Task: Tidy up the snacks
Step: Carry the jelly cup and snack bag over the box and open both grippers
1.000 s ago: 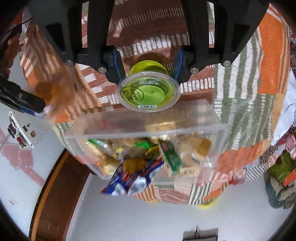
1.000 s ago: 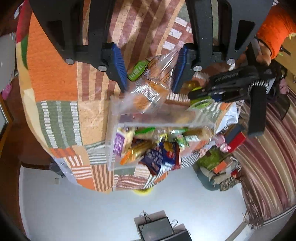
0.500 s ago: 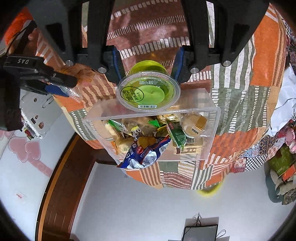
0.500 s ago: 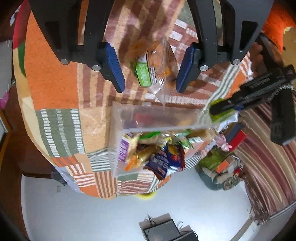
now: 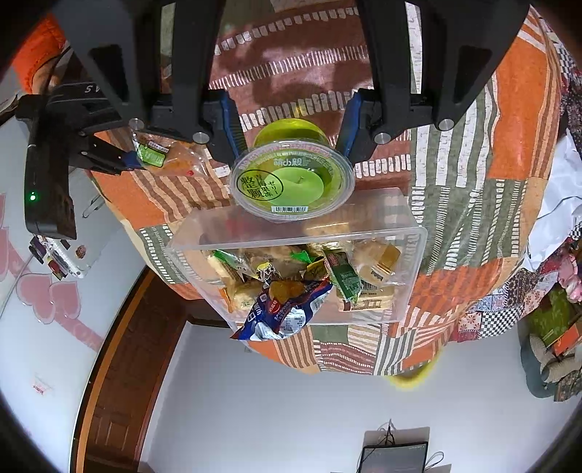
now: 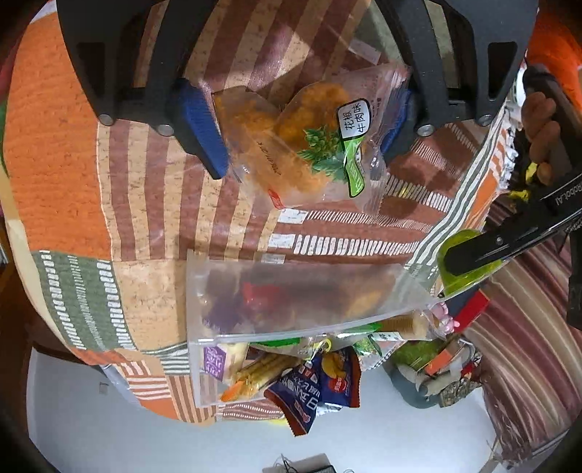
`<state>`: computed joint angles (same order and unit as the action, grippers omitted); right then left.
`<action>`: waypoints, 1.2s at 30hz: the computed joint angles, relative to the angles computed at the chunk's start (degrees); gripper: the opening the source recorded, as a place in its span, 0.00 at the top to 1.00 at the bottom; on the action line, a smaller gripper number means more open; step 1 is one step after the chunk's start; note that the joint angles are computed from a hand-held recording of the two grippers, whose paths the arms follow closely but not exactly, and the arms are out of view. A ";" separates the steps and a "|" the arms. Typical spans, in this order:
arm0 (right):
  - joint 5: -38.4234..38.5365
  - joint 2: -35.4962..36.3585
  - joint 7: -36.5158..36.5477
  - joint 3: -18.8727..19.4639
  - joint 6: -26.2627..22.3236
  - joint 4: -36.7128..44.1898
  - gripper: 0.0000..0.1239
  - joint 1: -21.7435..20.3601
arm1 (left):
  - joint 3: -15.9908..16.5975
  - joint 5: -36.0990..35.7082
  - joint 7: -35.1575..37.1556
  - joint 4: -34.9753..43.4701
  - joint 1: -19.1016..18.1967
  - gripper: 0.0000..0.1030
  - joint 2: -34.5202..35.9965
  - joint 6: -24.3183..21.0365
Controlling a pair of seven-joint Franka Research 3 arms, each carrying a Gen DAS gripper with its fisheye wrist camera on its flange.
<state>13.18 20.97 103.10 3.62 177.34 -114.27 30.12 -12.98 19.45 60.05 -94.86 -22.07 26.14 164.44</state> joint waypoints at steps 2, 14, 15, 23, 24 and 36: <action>0.07 -0.58 0.13 -0.23 0.62 -0.74 0.45 0.16 | 0.21 0.13 -0.29 0.24 -0.15 0.56 0.06 0.23; -4.59 -3.55 5.52 -13.03 6.96 -1.57 0.46 10.46 | 1.94 1.39 -1.93 9.23 -1.84 0.55 4.45 -0.77; -4.84 -3.40 6.02 -15.30 7.42 -1.14 0.46 12.40 | 1.94 1.38 -1.84 10.30 -1.88 0.55 5.07 -1.07; -3.83 2.23 7.79 -27.79 7.28 6.67 0.46 21.95 | 1.24 -0.87 1.08 22.14 -2.26 0.55 12.44 -6.70; -3.61 2.95 7.72 -27.21 7.05 7.76 0.46 21.24 | 1.39 -1.06 1.41 23.75 -2.52 0.55 13.41 -7.65; -7.78 9.02 10.79 -19.91 -0.91 18.19 0.41 12.55 | 1.94 -4.98 5.82 42.36 -4.31 0.53 24.75 -19.00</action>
